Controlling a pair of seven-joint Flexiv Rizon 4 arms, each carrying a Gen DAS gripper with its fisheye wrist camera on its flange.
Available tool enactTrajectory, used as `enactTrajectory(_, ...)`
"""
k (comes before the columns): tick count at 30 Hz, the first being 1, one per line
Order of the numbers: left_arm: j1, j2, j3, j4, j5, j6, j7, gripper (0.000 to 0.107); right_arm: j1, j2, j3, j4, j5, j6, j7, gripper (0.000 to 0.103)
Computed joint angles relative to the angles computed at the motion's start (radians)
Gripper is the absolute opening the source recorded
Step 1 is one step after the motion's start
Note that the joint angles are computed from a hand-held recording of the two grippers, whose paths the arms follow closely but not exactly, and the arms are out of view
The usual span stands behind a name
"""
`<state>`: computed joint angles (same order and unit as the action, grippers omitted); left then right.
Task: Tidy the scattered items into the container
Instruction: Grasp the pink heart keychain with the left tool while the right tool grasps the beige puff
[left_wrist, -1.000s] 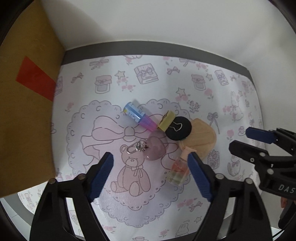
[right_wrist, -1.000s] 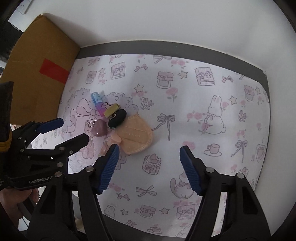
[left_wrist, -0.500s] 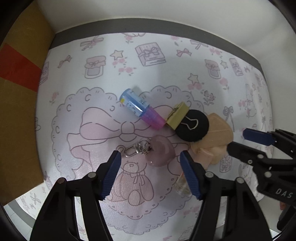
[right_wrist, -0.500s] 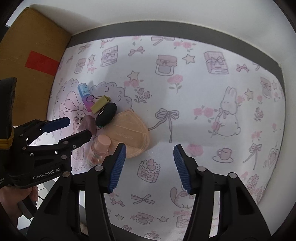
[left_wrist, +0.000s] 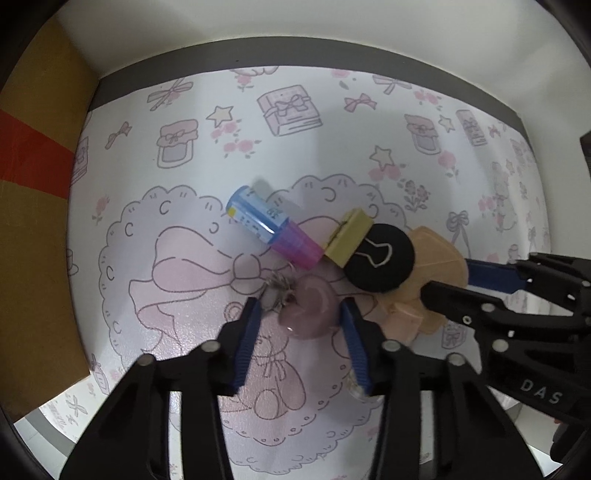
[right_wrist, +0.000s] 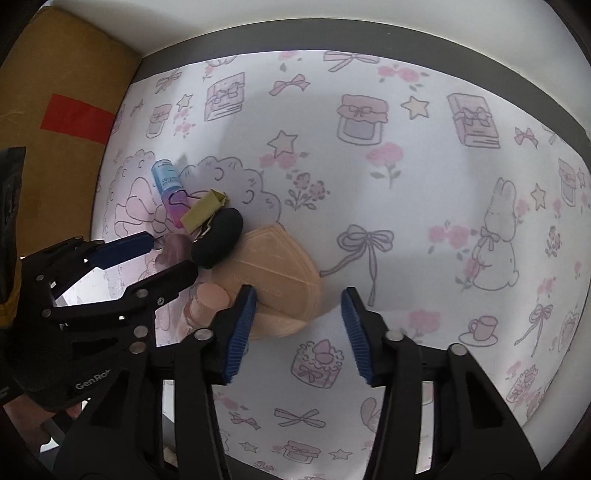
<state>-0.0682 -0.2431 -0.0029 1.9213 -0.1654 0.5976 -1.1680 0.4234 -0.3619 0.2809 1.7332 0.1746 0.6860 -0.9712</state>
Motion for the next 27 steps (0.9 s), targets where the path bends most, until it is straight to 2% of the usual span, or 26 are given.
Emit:
enactTrajectory(1,0.0,0.001,-0.001,0.0,-0.002,-0.003,0.001,0.035,-0.001,-0.002,0.002,-0.003,0.006,0.002,-0.003,0.036)
enactTrajectory(5,0.0,0.007,-0.004,0.007,-0.018,-0.013,0.009,0.035,0.005,-0.005,0.002,-0.006,0.003,0.004,-0.001,0.031)
enactTrajectory(10,0.002,0.022,-0.004,0.015,-0.037,-0.019,0.018,0.035,0.009,0.011,0.0,0.004,-0.011,0.015,0.011,0.016)
enactTrajectory(18,0.014,0.062,0.001,0.033,-0.079,-0.013,0.055,0.035,0.024,0.044,-0.004,0.015,-0.046,0.025,0.034,0.01)
enactTrajectory(23,0.041,0.091,0.015,0.037,-0.111,-0.026,0.109,0.035,0.032,0.079,-0.01,0.024,-0.08,0.022,0.06,0.01)
enactTrajectory(27,0.034,0.123,0.011,0.039,-0.131,-0.041,0.102,0.035,0.04,0.105,-0.016,0.024,-0.114,0.01,0.09,0.01)
